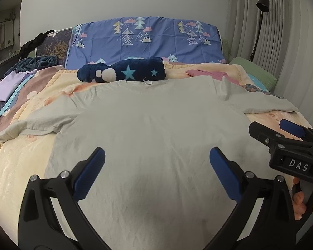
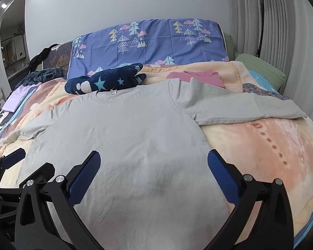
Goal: Fold small clothes
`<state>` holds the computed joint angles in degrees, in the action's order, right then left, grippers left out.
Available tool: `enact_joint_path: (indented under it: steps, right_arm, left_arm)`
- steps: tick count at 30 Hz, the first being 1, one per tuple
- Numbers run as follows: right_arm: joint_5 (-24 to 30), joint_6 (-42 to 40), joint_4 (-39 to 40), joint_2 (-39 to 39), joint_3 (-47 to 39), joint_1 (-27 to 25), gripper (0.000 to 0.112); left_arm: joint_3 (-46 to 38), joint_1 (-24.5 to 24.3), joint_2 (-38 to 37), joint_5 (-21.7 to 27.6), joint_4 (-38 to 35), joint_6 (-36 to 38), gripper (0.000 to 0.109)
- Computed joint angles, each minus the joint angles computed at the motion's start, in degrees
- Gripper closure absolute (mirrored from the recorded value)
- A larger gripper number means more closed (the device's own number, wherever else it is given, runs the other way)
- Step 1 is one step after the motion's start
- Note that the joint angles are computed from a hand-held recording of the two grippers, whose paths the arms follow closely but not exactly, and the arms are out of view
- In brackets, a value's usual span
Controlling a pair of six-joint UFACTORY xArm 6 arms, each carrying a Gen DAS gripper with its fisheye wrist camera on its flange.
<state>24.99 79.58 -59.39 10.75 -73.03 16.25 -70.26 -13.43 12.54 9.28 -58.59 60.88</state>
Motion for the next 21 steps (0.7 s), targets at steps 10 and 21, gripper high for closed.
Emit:
enact_joint_path:
  steps: [10, 21]
  right_arm:
    - [-0.15, -2.74, 2.33, 1.08, -0.12, -0.72, 0.011]
    - [2.67, -7.93, 7.31, 4.07, -2.65, -0.57, 0.011]
  left_arm:
    - [-5.68, 7.06, 5.14, 3.03, 8.29, -12.28, 0.008]
    - [-29.79, 28.84, 23.70, 19.40, 22.93, -45.20, 0.052]
